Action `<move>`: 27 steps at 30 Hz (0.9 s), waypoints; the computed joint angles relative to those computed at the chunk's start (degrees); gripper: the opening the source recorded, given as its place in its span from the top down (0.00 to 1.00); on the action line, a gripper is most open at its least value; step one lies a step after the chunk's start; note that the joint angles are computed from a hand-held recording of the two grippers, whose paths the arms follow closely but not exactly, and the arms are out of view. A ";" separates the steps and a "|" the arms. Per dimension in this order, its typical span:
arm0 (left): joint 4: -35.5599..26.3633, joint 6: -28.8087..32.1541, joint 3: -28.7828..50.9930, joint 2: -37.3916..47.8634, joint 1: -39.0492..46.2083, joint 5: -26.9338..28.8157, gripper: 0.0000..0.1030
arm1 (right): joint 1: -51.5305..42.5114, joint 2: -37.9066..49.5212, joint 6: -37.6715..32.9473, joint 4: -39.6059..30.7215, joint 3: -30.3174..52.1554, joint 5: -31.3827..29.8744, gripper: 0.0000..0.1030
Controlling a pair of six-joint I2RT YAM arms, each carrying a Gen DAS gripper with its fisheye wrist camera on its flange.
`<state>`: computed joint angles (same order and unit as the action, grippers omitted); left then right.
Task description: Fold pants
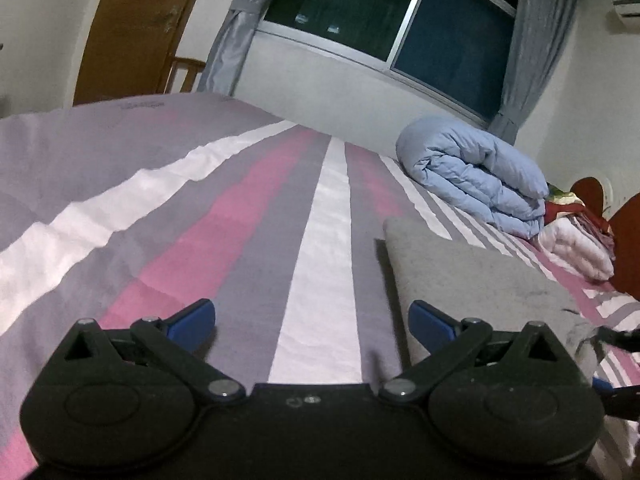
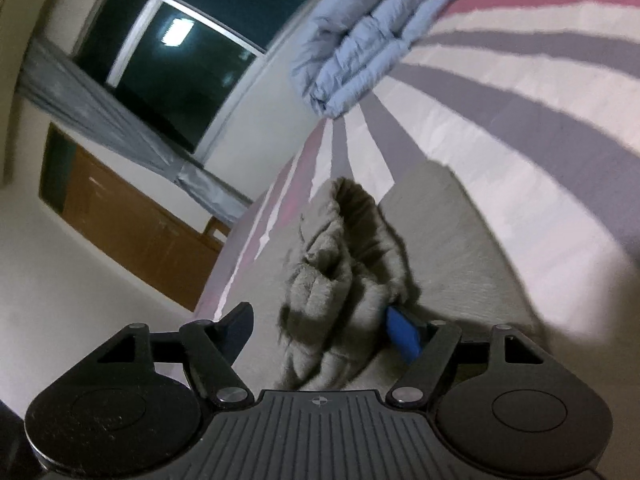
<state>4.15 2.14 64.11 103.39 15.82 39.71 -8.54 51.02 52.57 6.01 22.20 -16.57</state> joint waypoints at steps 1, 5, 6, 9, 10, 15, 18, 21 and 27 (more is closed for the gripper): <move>-0.62 0.46 0.26 0.19 0.02 0.08 0.06 | 1.02 2.92 -0.56 -0.83 2.01 0.83 0.30; -1.06 1.72 0.24 0.23 0.03 -0.16 0.06 | 5.24 4.95 -5.43 -4.20 6.29 6.23 0.62; -1.08 1.71 0.28 0.29 0.12 -0.05 0.06 | 4.93 2.81 -5.65 -3.72 5.85 6.38 0.63; -1.16 1.57 0.24 0.20 0.35 -0.10 0.06 | 4.21 -4.12 -6.84 -4.61 4.58 8.24 0.64; -1.21 1.63 0.17 0.19 0.40 -0.09 0.06 | 3.58 -6.40 -7.05 -5.45 3.99 8.53 0.64; -1.50 3.39 -0.25 -0.22 -0.50 -1.16 0.06 | -6.96 -1.33 -5.55 -7.33 1.67 -1.83 0.63; -1.28 4.63 -1.04 -0.80 -1.20 -2.32 0.06 | -9.63 -0.40 -7.54 -4.25 -1.06 -5.86 0.62; -0.68 5.02 -1.72 -1.18 -1.48 -3.05 0.06 | -8.67 -0.54 -7.71 -4.45 -0.95 -4.57 0.61; -1.14 5.29 -1.96 -1.70 -1.71 -3.88 0.06 | -6.94 -3.20 -9.53 -5.41 -1.65 -2.52 0.60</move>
